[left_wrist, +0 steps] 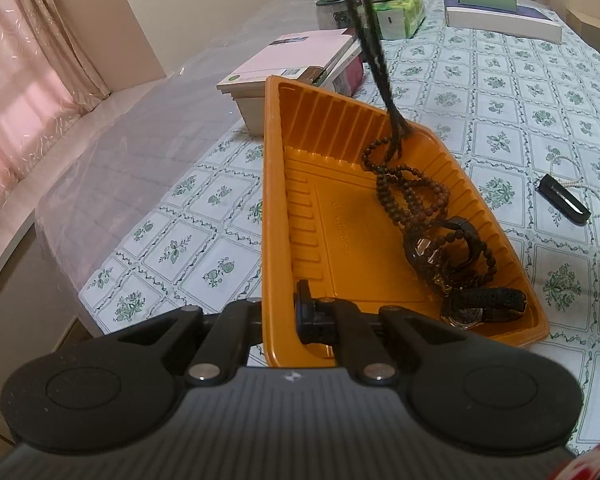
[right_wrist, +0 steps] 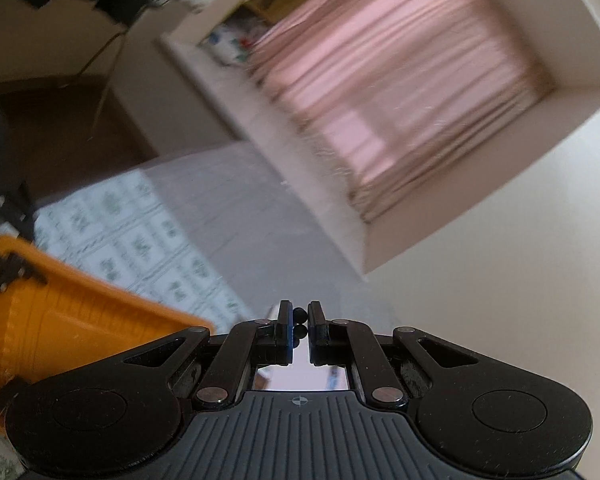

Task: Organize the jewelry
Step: 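Lift the black necklace high and swing it over the tray, then lower the black necklace into the orange tray and open the right tool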

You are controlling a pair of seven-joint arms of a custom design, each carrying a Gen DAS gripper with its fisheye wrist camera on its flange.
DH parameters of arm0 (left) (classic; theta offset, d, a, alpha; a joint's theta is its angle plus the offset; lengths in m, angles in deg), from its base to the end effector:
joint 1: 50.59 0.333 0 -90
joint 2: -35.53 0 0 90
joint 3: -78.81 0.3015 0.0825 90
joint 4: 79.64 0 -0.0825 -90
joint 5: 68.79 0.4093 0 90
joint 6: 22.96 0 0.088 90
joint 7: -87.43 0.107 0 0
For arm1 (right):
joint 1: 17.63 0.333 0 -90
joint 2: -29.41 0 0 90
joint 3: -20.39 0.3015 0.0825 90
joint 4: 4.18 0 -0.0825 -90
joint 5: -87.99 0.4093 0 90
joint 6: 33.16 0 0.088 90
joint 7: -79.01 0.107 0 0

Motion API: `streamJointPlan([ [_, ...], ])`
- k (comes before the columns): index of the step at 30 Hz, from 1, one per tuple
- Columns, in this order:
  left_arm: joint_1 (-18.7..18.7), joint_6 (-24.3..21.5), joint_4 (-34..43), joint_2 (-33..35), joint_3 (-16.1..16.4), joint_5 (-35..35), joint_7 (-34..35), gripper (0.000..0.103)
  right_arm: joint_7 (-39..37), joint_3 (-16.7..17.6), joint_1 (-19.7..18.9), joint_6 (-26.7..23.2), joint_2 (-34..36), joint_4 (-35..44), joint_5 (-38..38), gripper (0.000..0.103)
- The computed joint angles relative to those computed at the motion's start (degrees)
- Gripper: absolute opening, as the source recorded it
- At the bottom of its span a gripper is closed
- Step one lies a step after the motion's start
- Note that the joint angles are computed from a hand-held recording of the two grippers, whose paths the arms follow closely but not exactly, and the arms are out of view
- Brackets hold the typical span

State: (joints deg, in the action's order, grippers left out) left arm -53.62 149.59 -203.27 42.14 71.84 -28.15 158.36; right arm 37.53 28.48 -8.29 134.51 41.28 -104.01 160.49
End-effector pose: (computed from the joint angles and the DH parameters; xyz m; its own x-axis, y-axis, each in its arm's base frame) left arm 0.5907 -0.1514 0.3893 -0.3643 -0.8827 -0.2968 -0.6183 0.4676 -0.6317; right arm 0.6638 0.1379 0.5080 0.5956 -0.3594 0.7185 0.1882 -0.8071 -0.5597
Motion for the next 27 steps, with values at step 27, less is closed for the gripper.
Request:
streamJointPlan([
  [27,0.2,0.1,-0.1,0.2,0.1,-0.1,0.2,0.003,25.8,0.1,-1.2,-3.7,9.2,0.5,-32.0,0.007],
])
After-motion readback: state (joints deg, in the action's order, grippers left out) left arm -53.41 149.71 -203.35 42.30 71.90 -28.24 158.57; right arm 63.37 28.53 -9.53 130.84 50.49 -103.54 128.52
